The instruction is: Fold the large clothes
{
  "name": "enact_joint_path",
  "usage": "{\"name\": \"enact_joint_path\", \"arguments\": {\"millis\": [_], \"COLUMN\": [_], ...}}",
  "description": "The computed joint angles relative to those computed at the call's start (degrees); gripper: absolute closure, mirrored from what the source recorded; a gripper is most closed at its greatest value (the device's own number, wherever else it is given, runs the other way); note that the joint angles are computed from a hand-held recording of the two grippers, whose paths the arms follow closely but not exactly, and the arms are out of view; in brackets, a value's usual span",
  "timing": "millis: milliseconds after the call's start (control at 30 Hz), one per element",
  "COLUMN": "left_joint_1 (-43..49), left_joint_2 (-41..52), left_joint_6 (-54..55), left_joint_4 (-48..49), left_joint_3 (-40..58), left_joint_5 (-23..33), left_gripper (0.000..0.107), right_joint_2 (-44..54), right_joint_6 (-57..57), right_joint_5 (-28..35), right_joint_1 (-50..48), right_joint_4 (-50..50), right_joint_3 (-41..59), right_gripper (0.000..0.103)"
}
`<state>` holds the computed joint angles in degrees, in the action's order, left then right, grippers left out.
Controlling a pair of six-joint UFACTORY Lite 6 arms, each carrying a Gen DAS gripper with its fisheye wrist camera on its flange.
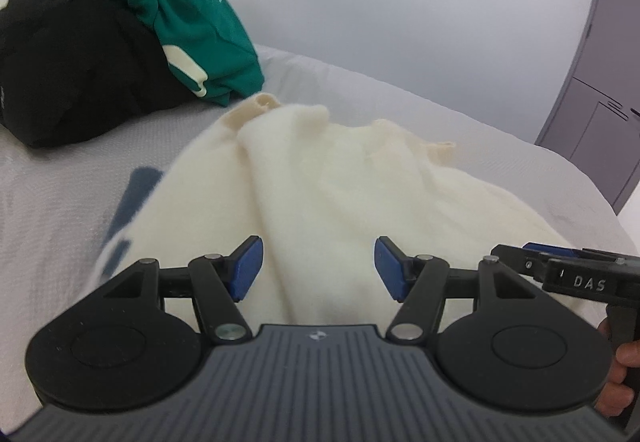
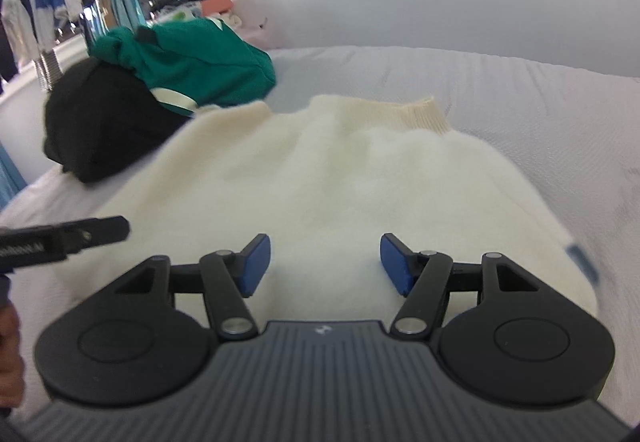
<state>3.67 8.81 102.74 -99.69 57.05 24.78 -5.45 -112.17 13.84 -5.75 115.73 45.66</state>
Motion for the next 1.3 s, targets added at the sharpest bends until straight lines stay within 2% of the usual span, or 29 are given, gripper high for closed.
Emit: {"name": "enact_joint_path", "arguments": {"millis": [67, 167, 333, 433, 500, 600, 667, 700, 767, 800, 867, 967, 1133, 1300], "left_joint_1": [0.36, 1.29, 2.07, 0.95, 1.46, 3.59, 5.36, 6.11, 7.48, 8.59, 10.68, 13.58, 16.71, 19.91], "left_joint_2": [-4.46, -10.99, -18.09, -18.37, -16.04, -10.69, -6.81, -4.74, -1.88, 0.11, 4.00, 10.78, 16.03, 20.69], "left_joint_6": [-0.24, -2.92, -7.07, -9.71, -13.20, -19.93, -23.53, -25.76, -28.23, -29.88, -33.50, -39.21, -41.65, -43.22], "left_joint_4": [0.45, 2.50, 5.50, 6.35, 8.10, 11.99, 14.23, 15.39, 15.93, 16.22, 17.27, 17.80, 14.54, 8.88], "left_joint_3": [-3.78, -9.12, -15.88, -16.95, -15.72, -12.11, -9.33, -7.82, -6.11, -4.90, -2.53, 1.74, 3.81, 5.27], "left_joint_5": [0.55, 2.07, 2.77, -0.53, -0.89, 1.72, 4.60, 5.84, 7.88, 9.87, 14.53, 21.48, 24.66, 27.93], "left_gripper": [0.040, 0.040, 0.039, 0.036, 0.032, 0.029, 0.028, 0.027, 0.021, 0.020, 0.018, 0.017, 0.018, 0.019], "right_joint_2": [-4.17, -9.51, -14.58, -14.08, -12.42, -10.48, -8.95, -8.13, -5.68, -4.26, 0.73, 6.18, 11.40, 13.88], "right_joint_6": [9.56, 17.43, 25.80, 30.05, 31.98, 33.32, 31.11, 29.61, 30.27, 29.09, 31.99, 37.98, 41.35, 47.06], "right_joint_5": [1.10, 2.32, 2.17, 3.87, 5.65, 6.14, 5.05, 5.41, 7.00, 10.30, 21.40, 27.52, 31.97, 30.64], "right_joint_1": [-0.84, -1.52, -0.81, -1.36, -2.37, -2.87, -2.49, -2.75, -3.74, -5.51, -10.77, -14.22, -16.54, -16.72], "right_joint_4": [-9.30, -15.90, -21.93, -23.89, -24.52, -24.25, -20.81, -18.75, -17.99, -16.02, -14.12, -12.92, -9.98, -10.23], "right_joint_3": [-2.81, -6.53, -10.21, -10.30, -9.59, -8.92, -8.51, -8.35, -7.27, -7.24, -6.49, -5.19, -4.27, -3.08], "right_gripper": [0.039, 0.039, 0.038, 0.038, 0.038, 0.037, 0.017, 0.016, 0.015, 0.015, 0.015, 0.015, 0.014, 0.014]}}
